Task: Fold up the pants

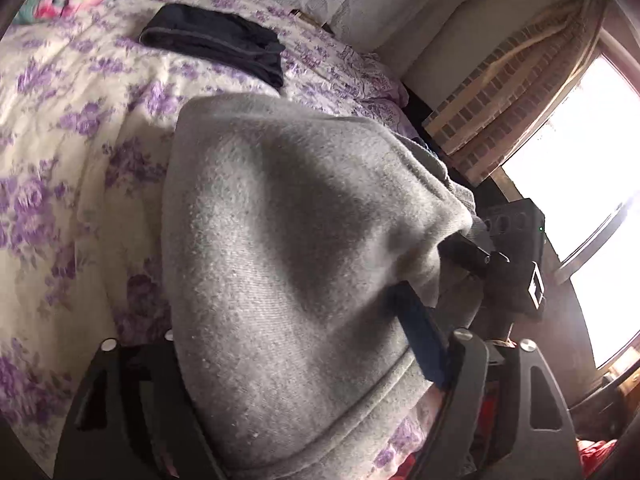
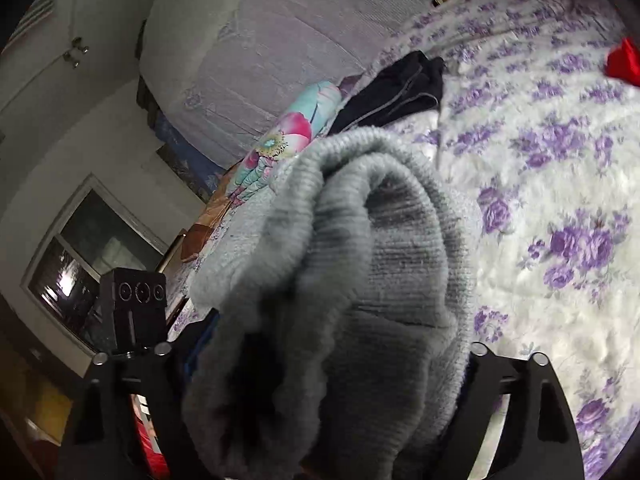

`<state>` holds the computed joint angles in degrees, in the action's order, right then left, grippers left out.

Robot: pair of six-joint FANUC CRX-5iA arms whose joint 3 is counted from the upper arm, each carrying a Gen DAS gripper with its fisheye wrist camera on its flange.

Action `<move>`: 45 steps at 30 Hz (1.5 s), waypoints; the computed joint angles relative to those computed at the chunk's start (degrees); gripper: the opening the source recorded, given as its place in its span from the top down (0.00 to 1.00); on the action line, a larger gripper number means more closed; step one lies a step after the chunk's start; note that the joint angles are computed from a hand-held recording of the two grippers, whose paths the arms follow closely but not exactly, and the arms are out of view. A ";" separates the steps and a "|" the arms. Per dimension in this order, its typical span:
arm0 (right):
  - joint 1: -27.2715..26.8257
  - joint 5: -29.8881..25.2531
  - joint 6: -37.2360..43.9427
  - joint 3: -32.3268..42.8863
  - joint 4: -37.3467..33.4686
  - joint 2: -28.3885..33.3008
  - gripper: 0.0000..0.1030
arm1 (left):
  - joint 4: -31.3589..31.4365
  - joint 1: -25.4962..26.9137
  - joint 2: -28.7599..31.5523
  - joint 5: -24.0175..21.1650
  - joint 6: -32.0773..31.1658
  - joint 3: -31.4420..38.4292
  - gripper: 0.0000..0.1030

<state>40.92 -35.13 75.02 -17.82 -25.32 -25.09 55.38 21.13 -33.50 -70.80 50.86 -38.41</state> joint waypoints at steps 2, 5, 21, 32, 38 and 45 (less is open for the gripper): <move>4.81 4.30 -5.36 -2.33 10.45 -1.91 0.27 | -1.30 -0.75 -1.36 2.42 -0.40 1.67 0.46; 7.17 6.84 -9.24 -1.09 20.16 -1.19 0.27 | -1.32 -3.14 -0.17 8.67 -1.85 5.03 0.47; -11.60 -3.97 12.09 60.59 1.17 47.52 0.26 | -10.28 -7.12 40.97 24.17 9.06 49.79 0.41; -8.83 -1.66 -4.60 59.02 26.72 54.57 0.06 | -6.85 -4.64 51.73 23.71 12.03 49.79 0.13; -4.09 4.82 -26.50 47.37 66.57 52.87 0.03 | -6.31 -4.74 45.29 33.64 9.99 43.49 0.05; -8.22 -6.85 -10.48 64.42 34.27 60.81 0.03 | -11.35 -3.22 51.85 22.31 17.42 49.54 0.04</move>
